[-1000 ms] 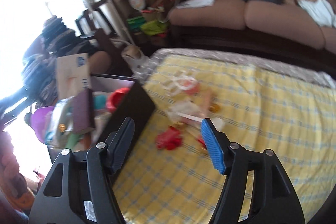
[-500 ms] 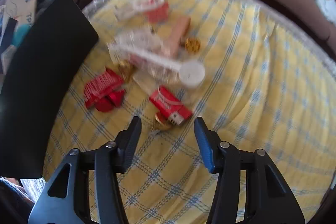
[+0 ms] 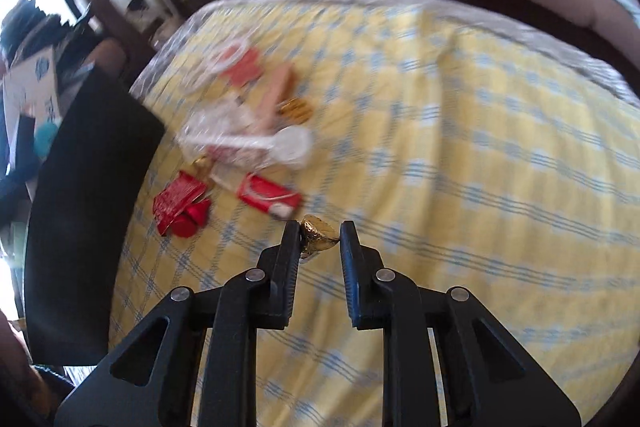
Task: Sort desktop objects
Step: 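Grasp a gold-foil chocolate with the right gripper, then grasp a red triangular candy with the left gripper while the right carries the chocolate to the box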
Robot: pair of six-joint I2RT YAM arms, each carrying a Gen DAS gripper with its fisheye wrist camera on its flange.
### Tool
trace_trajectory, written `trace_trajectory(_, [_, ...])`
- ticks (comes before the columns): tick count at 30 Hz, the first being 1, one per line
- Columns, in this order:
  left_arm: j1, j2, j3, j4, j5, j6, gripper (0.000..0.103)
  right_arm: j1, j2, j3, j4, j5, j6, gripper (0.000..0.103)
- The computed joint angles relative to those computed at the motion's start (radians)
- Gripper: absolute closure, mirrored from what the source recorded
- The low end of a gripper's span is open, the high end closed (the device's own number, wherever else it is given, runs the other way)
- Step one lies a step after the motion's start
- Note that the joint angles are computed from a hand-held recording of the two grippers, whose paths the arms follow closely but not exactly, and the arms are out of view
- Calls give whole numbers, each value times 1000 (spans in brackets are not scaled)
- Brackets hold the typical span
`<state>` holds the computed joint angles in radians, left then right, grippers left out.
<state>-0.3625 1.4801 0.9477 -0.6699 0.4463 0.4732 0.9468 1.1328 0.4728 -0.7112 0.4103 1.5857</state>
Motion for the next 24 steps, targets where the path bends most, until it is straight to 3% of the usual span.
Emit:
trace_trajectory(5, [-149, 92, -59, 90, -236, -10, 15, 130, -92, 32, -187, 74, 171, 84])
trace_trajectory(8, [-232, 110, -118, 189, -399, -50, 15, 117, -99, 35, -180, 73, 144, 84])
trace_trajectory(10, [-239, 161, -102, 203, -388, -80, 15, 67, -74, 34, -128, 60, 80, 84])
trace_trajectory(15, [-220, 306, -70, 298, -339, -173, 17, 90, -54, 45, -123, 61, 81, 84])
trace_trajectory(17, [-192, 334, -63, 320, -308, -179, 26, 99, -53, 50, -130, 67, 90, 84])
trace_trajectory(18, [-179, 328, -68, 332, -290, -182, 40, 102, -53, 52, -133, 69, 93, 84])
trace_trajectory(19, [-166, 323, -63, 325, -281, -186, 65, 108, -54, 55, -141, 74, 102, 84])
trace_trajectory(20, [-154, 321, -55, 310, -266, -183, 78, 111, -59, 55, -146, 76, 105, 84])
trace_trajectory(24, [-131, 290, -58, 275, -190, -157, 80, 121, -63, 61, -168, 80, 121, 84])
